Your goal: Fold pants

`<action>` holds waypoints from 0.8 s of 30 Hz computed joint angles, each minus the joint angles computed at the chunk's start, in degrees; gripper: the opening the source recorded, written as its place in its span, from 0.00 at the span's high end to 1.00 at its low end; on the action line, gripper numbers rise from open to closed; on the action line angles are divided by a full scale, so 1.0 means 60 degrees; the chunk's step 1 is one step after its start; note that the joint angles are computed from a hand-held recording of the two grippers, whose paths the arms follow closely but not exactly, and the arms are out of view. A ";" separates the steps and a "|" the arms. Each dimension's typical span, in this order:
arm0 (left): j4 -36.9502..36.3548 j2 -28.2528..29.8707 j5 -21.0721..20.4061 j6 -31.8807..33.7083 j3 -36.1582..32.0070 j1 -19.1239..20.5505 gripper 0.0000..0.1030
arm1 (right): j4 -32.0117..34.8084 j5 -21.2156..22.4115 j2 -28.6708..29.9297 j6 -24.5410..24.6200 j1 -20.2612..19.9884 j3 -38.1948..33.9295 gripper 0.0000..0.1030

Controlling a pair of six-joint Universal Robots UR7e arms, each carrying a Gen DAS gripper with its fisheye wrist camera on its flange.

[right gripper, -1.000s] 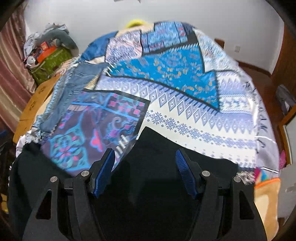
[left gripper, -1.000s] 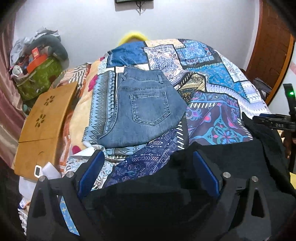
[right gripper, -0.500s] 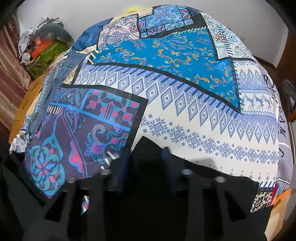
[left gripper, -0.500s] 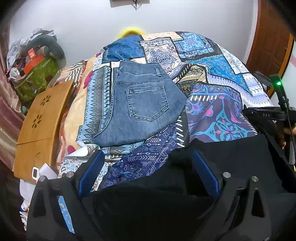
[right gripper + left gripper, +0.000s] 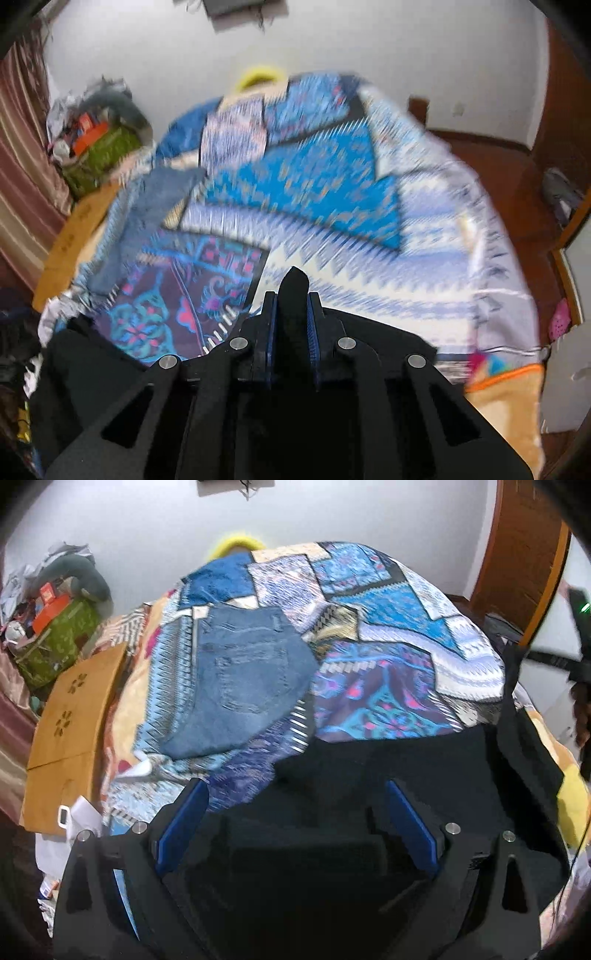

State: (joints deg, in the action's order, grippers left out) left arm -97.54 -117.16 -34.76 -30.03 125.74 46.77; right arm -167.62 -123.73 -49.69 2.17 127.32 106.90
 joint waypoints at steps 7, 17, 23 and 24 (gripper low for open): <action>0.0896 0.0525 -0.0976 -0.0983 0.0142 -0.0476 0.06 | -0.0692 -0.0675 -0.1322 -0.0421 0.0522 0.0757 0.87; 0.2308 0.0656 -0.0960 -0.2411 0.0929 -0.1816 0.05 | -0.0693 -0.0752 -0.2778 0.0081 -0.0165 0.2857 0.87; 0.2381 0.0341 -0.0841 -0.2811 0.1144 -0.2020 0.04 | -0.0446 -0.0721 -0.3016 0.0835 -0.0776 0.4103 0.87; 0.2379 0.0303 -0.0817 -0.2856 0.1180 -0.2043 0.04 | -0.0439 -0.0724 -0.3091 0.0898 -0.0824 0.4282 0.87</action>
State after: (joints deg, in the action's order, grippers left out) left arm -83.27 -115.34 -39.66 -47.16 132.82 34.51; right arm -170.26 -128.07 -68.23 7.56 122.38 132.59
